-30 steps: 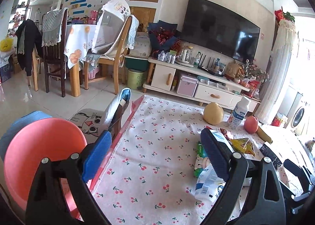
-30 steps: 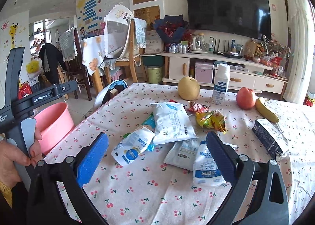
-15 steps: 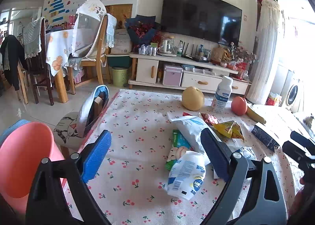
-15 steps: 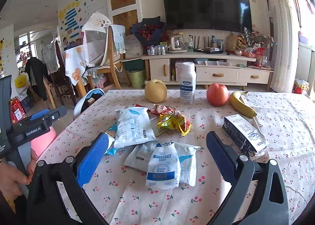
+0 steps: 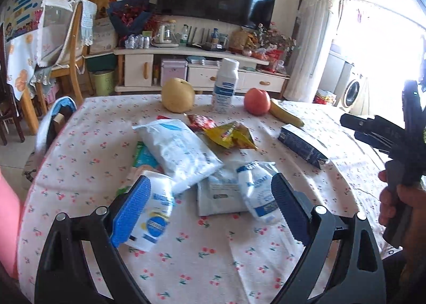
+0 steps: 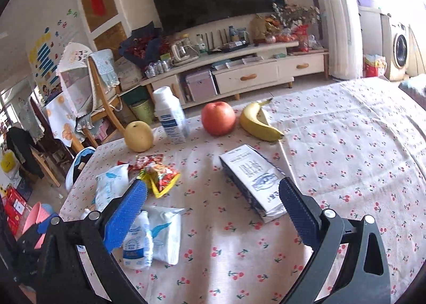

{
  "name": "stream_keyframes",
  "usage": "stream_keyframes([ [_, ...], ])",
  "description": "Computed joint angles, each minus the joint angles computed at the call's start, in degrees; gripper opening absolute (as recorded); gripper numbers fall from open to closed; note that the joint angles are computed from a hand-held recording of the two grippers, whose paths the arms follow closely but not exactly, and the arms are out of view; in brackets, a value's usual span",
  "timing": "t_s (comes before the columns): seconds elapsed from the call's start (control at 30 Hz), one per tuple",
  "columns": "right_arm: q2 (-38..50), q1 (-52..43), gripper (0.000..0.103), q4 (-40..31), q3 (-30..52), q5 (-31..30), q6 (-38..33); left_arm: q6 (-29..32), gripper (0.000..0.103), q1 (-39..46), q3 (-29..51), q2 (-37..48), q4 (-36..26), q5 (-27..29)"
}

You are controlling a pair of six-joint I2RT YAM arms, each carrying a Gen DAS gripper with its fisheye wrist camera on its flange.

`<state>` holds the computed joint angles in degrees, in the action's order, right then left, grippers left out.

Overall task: Collect trash
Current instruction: 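Grasp the MAGICDAY yogurt pouch with the left gripper, then lift the yogurt pouch with left while right grasps the white milk carton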

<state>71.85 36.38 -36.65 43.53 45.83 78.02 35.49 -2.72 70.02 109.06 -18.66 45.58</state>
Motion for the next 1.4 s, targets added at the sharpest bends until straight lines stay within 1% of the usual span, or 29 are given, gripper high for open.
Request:
stream_keyframes([
  [0.1, -4.8, -6.95, 0.098, 2.26, -5.18, -4.6, -3.84, 0.71, 0.093, -2.21, -1.26, -0.04, -2.66, -0.14],
  [0.2, -7.33, -14.93, 0.098, 9.22, -10.14, -12.45, -12.03, -0.2, 0.092, -5.09, -3.62, -0.24, -1.51, -1.97],
  [0.3, -4.31, -20.59, 0.098, 14.95, -11.64, -18.38, -19.46, -3.62, 0.092, -7.91, -4.68, 0.4, 0.41, -4.55],
  [0.33, -2.43, -21.49, 0.098, 16.61, -11.49, -19.86, -20.98, -5.25, 0.092, -8.72, -4.83, 0.86, 0.96, -5.12],
  [0.4, 1.37, -22.84, 0.098, 18.58, -10.66, -21.35, -23.46, -7.62, 0.092, -9.88, -5.05, 1.56, 2.2, -5.96],
  [0.5, 5.52, -23.69, 0.098, 21.47, -9.57, -23.77, -26.85, -9.99, 0.091, -11.59, -6.28, 1.9, 6.4, -9.2],
  [0.6, 9.64, -23.54, 0.098, 21.14, -7.43, -22.94, -28.05, -11.27, 0.09, -12.01, -4.27, 3.72, 5.52, -10.72],
  [0.7, 11.4, -24.72, 0.098, 22.57, -6.85, -24.19, -29.55, -11.96, 0.09, -12.39, -2.87, 5.29, 5.45, -12.04],
  [0.8, 12.8, -25.31, 0.095, 23.01, -6.32, -24.74, -29.58, -12.46, 0.09, -12.88, -2.03, 6.24, 5.22, -13.01],
  [0.83, 13.09, -25.55, 0.091, 23.22, -6.25, -25.09, -29.64, -12.4, 0.09, -13.05, -2.32, 6.07, 5.58, -13.04],
  [0.87, 13.43, -25.73, 0.081, 23.32, -6.14, -25.34, -29.77, -12.15, 0.09, -13.27, -2.72, 5.77, 5.61, -13.06],
  [0.93, 14.2, -26.4, 0.073, 23.11, -5.86, -26.17, -29.85, -11.64, 0.09, -13.9, -3.17, 5.76, 6.22, -14.03],
  [1.07, 15.39, -26.46, 0.068, 22.73, -5.3, -26.49, -29.12, -10.32, 0.09, -14.44, -4.56, 5.15, 7.96, -16.09],
  [1.1, 15.22, -26.33, 0.068, 22.68, -5.28, -26.27, -28.93, -10.2, 0.088, -14.46, -4.57, 5.09, 7.94, -16.38],
  [1.17, 14.91, -26.16, 0.067, 22.71, -5.37, -26.13, -28.48, -10.08, 0.079, -14.39, -4.72, 4.96, 8.19, -16.92],
  [1.23, 15.24, -25.91, 0.064, 22.57, -5.1, -26.02, -28.35, -10.04, 0.065, -14.32, -4.67, 4.99, 8.45, -17.75],
  [1.27, 15.63, -25.68, 0.064, 22.21, -4.74, -25.78, -28.19, -9.99, 0.062, -14.22, -4.61, 4.99, 8.56, -18.05],
  [1.4, 15.75, -25.06, 0.063, 21.64, -4.5, -25.18, -27.69, -9.85, 0.061, -13.35, -2.78, 5.72, 5.63, -15.97],
])
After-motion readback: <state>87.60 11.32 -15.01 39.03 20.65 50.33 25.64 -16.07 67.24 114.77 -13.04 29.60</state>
